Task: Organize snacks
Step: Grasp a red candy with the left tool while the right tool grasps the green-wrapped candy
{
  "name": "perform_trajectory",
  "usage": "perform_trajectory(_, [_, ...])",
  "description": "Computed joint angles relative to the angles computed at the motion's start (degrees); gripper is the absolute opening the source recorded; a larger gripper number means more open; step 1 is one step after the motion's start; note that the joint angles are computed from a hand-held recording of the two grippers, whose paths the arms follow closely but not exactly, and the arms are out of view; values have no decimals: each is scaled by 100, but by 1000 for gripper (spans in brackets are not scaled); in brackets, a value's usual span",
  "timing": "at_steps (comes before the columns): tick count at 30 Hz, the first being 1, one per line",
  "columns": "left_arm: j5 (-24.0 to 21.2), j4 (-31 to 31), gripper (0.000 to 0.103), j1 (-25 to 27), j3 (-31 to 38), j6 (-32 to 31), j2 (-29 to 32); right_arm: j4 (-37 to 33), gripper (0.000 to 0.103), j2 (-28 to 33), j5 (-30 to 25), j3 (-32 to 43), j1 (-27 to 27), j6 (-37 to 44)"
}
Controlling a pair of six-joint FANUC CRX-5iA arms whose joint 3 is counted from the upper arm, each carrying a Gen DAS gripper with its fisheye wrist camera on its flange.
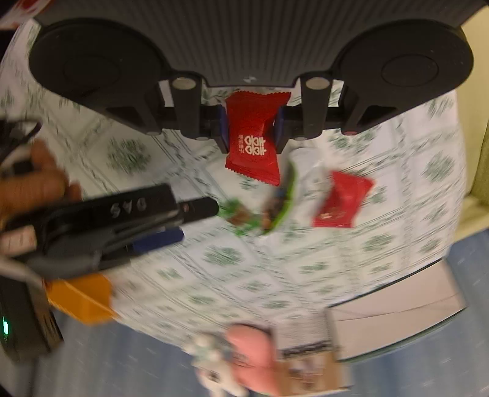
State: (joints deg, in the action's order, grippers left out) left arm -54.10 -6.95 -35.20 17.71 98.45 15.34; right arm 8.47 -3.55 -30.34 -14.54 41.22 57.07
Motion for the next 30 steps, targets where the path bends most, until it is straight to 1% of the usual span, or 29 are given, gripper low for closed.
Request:
perform_trajectory(2, [11, -349, 26, -57, -25, 681, -103, 241, 61, 103, 143, -14, 51, -231])
perform_trajectory(5, [-161, -902, 26, -152, 11, 1742, -189, 753, 60, 241, 310, -80, 136, -756])
perform_trajectory(7, [-203, -1122, 26, -174, -9, 2167, -249, 930, 46, 349, 314, -48, 178, -939])
perform_trajectory(8, [-213, -1203, 26, -188, -29, 2292, -283, 1123, 45, 393, 326, -70, 204, -1108])
perform_trajectory(9, [-207, -1241, 26, -195, -52, 2359, -311, 1308, 44, 437, 323, -89, 229, -1273])
perform_trajectory(11, [-223, -1312, 26, -213, -63, 2460, -341, 1414, 43, 520, 338, -69, 250, -1380])
perform_trajectory(12, [-245, -1333, 26, -224, -51, 2488, -344, 1675, 41, 546, 357, -121, 273, -1559])
perform_trajectory(13, [-235, -1322, 26, -224, -70, 2478, -357, 1924, 34, 570, 331, -160, 301, -1693])
perform_trajectory(15, [-317, -1370, 26, -254, -54, 2505, -368, 2026, 23, 591, 284, -161, 317, -1733])
perform_trajectory(18, [-403, -1376, 26, -270, 25, 2509, -337, 2010, 22, 515, 159, -187, 337, -1675])
perform_trajectory(21, [-549, -1423, 26, -321, 139, 2487, -328, 2287, 22, 258, 141, -435, 350, -1895])
perform_trajectory(23, [-648, -1431, 26, -364, 228, 2459, -322, 2274, 22, 32, 44, -556, 351, -1959])
perform_trajectory(26, [-733, -1448, 26, -467, 355, 2453, -333, 2443, 22, -395, -136, -805, 395, -2201])
perform_trajectory(30, [-900, -1569, 26, -715, 640, 2526, -305, 2558, 22, -985, -544, -1013, 505, -2449])
